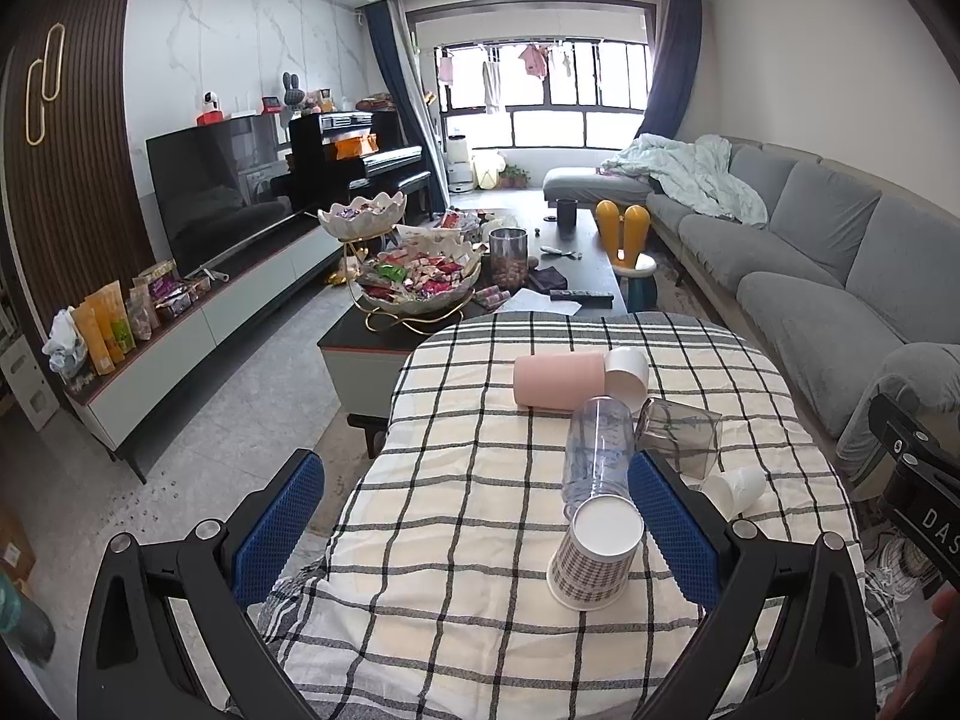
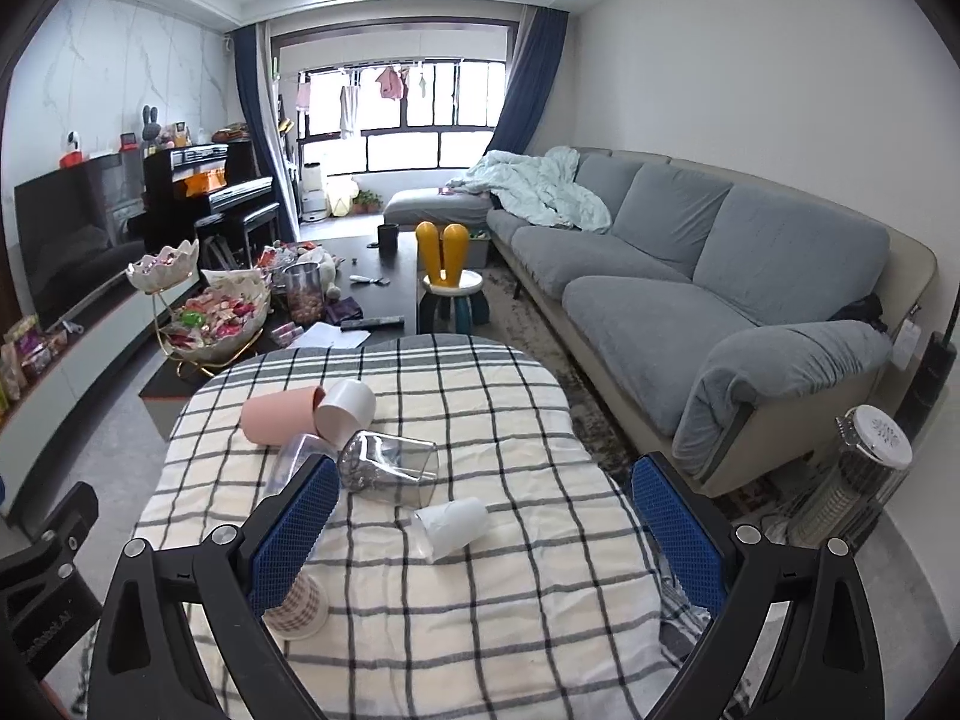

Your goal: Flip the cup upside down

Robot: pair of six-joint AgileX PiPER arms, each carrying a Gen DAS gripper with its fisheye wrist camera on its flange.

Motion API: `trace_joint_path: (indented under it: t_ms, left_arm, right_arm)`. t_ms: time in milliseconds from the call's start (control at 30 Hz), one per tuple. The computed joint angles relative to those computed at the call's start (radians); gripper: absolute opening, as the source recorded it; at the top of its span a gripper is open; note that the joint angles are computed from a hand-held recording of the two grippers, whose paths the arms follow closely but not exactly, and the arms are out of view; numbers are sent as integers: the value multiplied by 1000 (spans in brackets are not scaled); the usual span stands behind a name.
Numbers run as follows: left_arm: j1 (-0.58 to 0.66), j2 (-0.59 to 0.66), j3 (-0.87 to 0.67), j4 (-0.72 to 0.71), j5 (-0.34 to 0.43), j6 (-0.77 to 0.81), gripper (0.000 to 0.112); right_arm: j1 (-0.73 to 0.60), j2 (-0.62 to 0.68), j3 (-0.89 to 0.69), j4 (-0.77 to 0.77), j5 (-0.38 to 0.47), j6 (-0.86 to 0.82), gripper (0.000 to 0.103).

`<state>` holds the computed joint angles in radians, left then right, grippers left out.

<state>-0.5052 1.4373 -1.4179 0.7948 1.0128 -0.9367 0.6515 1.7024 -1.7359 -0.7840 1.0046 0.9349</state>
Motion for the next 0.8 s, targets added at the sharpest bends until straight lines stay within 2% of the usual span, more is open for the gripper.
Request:
trace_joint_path:
  t_ms: [300,800]
  left_arm:
    - [-19,-6,2,15,4,-8,103]
    - [12,-4,-3,-63,-17,28,103]
  right_arm:
    - [6,-3,2,-11,-4,3,99]
    - [17,-3,5,-20,1,14,99]
